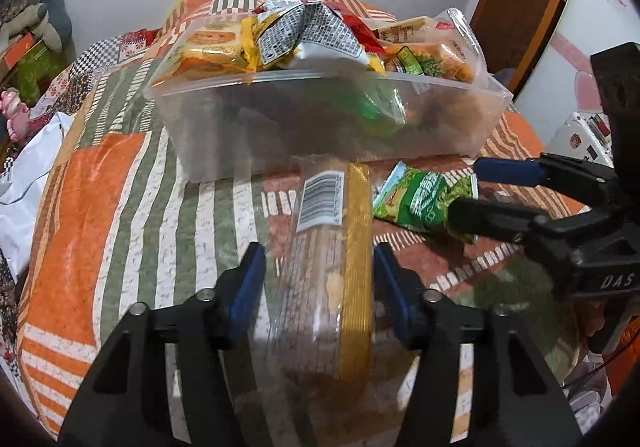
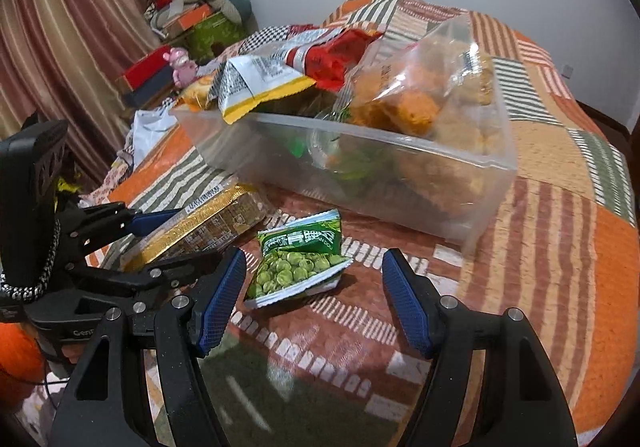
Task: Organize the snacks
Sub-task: 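Grasp the long bread-stick pack with the left tool while the right tool grasps the green pea bag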
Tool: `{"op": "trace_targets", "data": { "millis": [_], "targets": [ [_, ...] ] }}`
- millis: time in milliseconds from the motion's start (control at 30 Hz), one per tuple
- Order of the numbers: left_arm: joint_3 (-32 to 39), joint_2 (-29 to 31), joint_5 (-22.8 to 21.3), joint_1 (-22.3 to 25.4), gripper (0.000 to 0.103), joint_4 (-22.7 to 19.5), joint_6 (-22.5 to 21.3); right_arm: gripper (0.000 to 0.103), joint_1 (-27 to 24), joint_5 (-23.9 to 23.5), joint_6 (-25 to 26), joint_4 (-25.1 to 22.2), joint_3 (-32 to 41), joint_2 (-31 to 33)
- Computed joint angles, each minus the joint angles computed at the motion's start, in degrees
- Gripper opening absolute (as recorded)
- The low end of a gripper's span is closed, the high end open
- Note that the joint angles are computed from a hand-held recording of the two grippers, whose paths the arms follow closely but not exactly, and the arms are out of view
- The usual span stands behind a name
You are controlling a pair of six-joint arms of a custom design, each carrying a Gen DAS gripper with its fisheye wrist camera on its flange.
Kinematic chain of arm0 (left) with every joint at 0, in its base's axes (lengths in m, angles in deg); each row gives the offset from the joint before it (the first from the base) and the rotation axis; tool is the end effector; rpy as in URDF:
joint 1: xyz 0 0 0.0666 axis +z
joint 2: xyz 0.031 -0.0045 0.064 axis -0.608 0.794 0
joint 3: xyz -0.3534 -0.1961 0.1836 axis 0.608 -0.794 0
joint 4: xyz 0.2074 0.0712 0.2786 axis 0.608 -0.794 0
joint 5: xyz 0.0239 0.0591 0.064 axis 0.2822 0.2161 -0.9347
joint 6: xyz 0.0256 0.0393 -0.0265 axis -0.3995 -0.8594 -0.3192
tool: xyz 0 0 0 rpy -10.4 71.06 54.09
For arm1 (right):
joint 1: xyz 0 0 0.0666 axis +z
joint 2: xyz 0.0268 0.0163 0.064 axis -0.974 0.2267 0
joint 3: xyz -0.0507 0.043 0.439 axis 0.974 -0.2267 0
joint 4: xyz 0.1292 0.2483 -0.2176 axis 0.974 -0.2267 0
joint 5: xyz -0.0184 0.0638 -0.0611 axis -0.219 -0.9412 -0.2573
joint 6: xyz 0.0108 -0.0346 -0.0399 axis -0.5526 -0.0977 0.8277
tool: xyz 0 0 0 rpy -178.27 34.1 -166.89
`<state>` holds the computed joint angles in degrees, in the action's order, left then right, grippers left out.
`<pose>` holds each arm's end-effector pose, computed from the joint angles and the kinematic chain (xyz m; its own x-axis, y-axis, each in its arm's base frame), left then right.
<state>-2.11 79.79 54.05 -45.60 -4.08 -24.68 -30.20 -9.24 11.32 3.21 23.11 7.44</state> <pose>0.4737 -0.0852 0.2942 -0.6098 0.5419 -0.5784 0.7333 0.6626 -0.1524 0.3447 0.3459 0.3366 -0.7770 0.1944 -0.5988 0.0777 0.9735 0.2153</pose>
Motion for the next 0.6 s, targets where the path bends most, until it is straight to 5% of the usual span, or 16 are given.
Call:
{"op": "trace_targets", "data": {
  "millis": [400, 467, 600],
  "targets": [
    [0.2, 1.3, 2.6, -0.2, 0.037, 1.4, 1.2, 0.067, -0.4, -1.7, 2.2, -1.8, 2.5, 3.3],
    [-0.4, 1.0, 2.8, 0.1, 0.037, 1.9, 0.9, 0.054, -0.1, -1.1, 2.3, -2.3, 2.8, 3.6],
    [-1.2, 0.6, 2.7, 0.2, 0.036, 2.7, 0.8, 0.046, -0.3, -1.1, 2.8, -2.1, 2.8, 3.4]
  ]
}}
